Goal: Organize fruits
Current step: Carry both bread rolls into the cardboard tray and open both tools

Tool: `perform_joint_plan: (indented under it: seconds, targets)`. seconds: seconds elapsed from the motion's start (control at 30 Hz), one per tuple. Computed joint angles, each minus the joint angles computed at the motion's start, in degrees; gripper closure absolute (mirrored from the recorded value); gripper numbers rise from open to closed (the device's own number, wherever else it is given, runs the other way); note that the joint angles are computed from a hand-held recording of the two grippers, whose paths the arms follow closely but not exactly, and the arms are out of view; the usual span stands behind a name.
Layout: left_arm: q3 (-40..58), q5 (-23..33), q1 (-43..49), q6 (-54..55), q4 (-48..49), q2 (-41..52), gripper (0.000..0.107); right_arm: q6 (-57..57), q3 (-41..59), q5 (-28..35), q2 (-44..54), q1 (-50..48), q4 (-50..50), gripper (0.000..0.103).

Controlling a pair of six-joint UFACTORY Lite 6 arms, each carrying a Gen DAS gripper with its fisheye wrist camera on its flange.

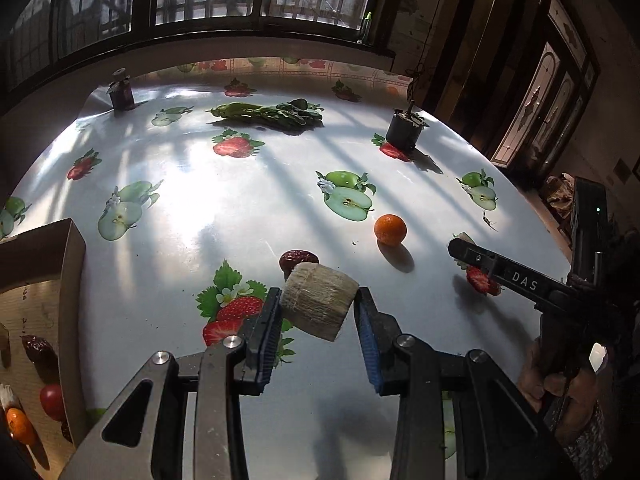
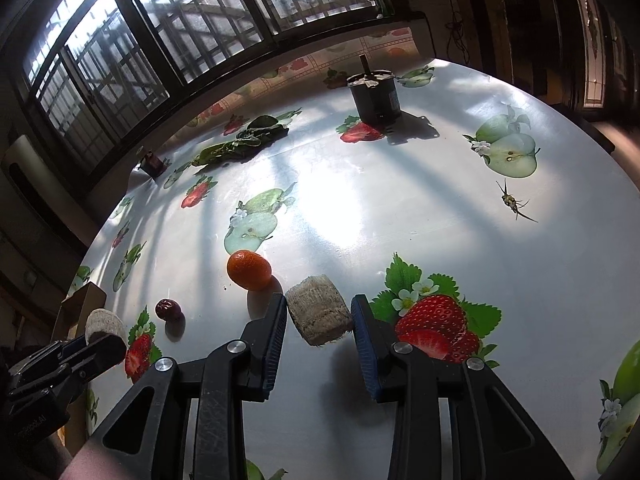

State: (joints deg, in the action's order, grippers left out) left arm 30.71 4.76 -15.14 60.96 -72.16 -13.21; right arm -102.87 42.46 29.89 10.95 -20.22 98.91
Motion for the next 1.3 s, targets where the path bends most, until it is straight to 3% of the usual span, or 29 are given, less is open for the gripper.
perform_joint_plan:
  seconds: [0.1, 0.2, 0.4, 0.53, 0.7, 0.83, 1.07, 1.3]
  targets:
    - [-6.8, 5.2, 11.6, -7.2, 10.5, -10.6, 0.072, -0.9, -0.2, 0.5, 0.2, -0.5, 1.1, 0.067]
    - [-11.1, 13.2, 28.9, -1.8, 11.8, -18.4, 0.072, -2.3, -1.1, -0.5, -0.5, 0.0, 2.8, 0.067]
    - [-9.5, 25.0, 60.4, 17.5, 8.2, -14.3, 0.072, -18.6, -8.7, -9.4, -10.2, 9.0, 19.0, 0.067]
    - [-6.7, 25.5, 69.2, 26.0, 4.4, -7.2, 0.072, -6.9, -12.9, -11.3, -18.8, 16.6, 10.1, 0.067]
    - [-2.8, 25.5, 74.1, 30.9, 1.9, 0.2, 0.072, 12.0, -11.6, -18.1, -23.9, 36.3, -1.5, 0.067]
    - [0.5, 24.5, 75.5, 32.2, 1.0, 5.1, 0.072, 35.3, -4.2, -23.9, -18.7, 52.9, -19.9, 0.067]
    - [7.8, 22.7, 75.6, 32.5, 0.2, 13.9, 0.072, 77.3, 16.7, -26.5, 2.7, 70.3, -58.7, 0.066]
    - [14.4, 27.9, 78.7, 28.7, 4.3, 21.5, 0.072, 118.3, 36.1, -21.7, 21.1, 76.5, -100.7, 0.066]
